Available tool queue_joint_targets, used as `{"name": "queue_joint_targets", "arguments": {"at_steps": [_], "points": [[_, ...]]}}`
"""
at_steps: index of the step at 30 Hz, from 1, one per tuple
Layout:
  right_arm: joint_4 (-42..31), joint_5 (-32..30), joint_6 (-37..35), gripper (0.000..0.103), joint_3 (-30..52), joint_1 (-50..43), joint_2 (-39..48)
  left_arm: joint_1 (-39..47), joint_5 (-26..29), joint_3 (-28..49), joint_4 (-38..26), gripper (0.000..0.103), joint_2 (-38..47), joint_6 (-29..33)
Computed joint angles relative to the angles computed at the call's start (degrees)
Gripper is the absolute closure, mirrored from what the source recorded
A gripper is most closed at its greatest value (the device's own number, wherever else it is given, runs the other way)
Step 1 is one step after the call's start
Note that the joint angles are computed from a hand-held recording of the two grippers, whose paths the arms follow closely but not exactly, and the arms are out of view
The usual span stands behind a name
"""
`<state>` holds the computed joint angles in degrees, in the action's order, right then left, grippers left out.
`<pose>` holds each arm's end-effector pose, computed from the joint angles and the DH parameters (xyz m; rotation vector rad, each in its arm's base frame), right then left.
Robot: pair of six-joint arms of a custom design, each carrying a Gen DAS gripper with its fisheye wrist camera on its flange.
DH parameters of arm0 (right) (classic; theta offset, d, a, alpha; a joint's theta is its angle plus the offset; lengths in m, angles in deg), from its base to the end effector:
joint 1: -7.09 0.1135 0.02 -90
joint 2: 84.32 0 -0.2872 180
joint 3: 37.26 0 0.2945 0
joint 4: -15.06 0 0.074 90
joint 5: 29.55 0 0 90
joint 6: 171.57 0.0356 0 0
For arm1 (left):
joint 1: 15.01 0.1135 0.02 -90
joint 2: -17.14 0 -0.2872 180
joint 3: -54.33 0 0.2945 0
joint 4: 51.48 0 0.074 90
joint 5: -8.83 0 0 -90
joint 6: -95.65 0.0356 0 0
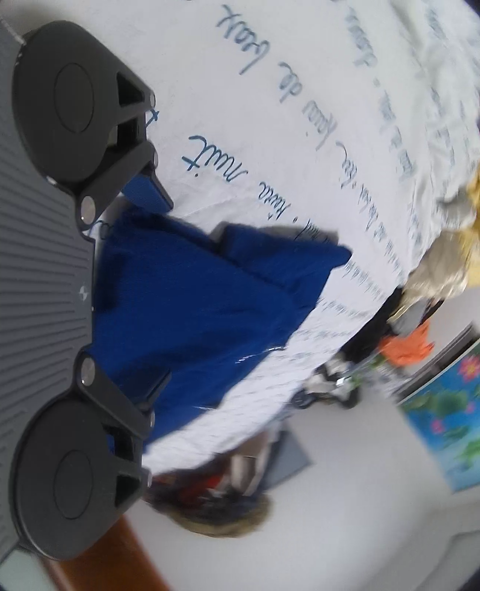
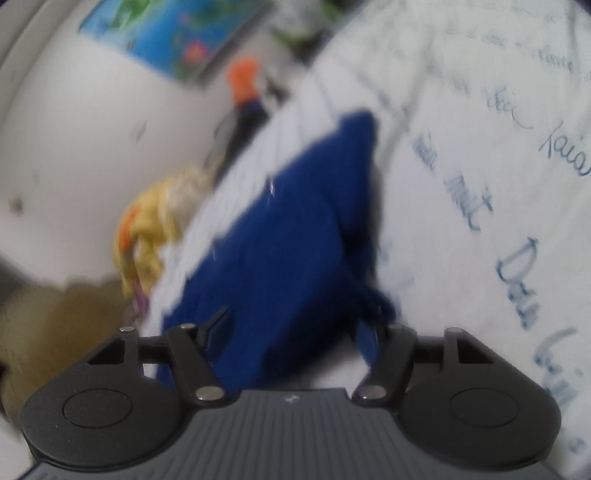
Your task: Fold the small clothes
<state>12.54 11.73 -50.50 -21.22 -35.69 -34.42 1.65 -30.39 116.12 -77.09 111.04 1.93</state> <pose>0.1342 -0.0877 0.1113 0.8414 1.8866 0.8032 0.3341 0.0712 0.1619 -0.0963 2.3279 -1.0133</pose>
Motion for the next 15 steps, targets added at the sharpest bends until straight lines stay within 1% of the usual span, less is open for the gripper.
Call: {"name": "queue_joint_targets", "arguments": {"at_steps": [2, 3, 4, 5, 6, 7, 8, 9, 11, 15], "points": [[5.8, 3.3, 2.3, 0.036, -0.3, 2.5, 2.9, -0.2, -0.6, 0.2, 0.7, 0.046, 0.3, -2.2], [6.8, 5.6, 2.7, 0.038, 0.0, 4.4, 3.5, -0.5, -1.2, 0.9, -0.7, 0.073, 0.8, -1.7], [6.4, 7.4, 2.3, 0.058, 0.5, 5.9, 4.1, -1.0, -2.1, 1.9, -3.1, 0.098, 1.5, -0.8], [5.5, 9.8, 1.8, 0.093, 1.4, 7.5, 5.0, -1.4, -3.4, 2.4, -4.5, 0.097, 1.7, -0.3], [4.9, 12.0, 1.4, 0.094, 2.3, 8.6, 6.9, -1.4, -3.6, 1.5, -3.5, 0.098, 1.0, -0.8], [6.3, 11.6, 1.5, 0.095, 2.2, 7.8, 8.1, -1.4, -4.3, 0.6, -2.7, 0.098, -0.1, -0.7], [6.1, 10.9, 1.6, 0.095, 1.4, 6.8, 6.9, -1.6, -5.7, -0.3, -2.6, 0.098, -2.1, 0.2], [3.8, 11.2, 0.6, 0.096, 1.0, 5.8, 4.1, -1.6, -6.7, -1.0, -2.7, 0.098, -3.9, 1.2], [-5.7, 10.4, -2.3, 0.097, 0.0, 3.2, -6.4, -1.2, -6.6, -1.2, -5.6, 0.098, -6.5, 3.2], [-26.8, 5.2, -11.0, 0.098, 1.5, -4.5, -22.3, -0.1, -6.1, -1.1, -12.6, 0.098, -10.2, 7.9]]}}
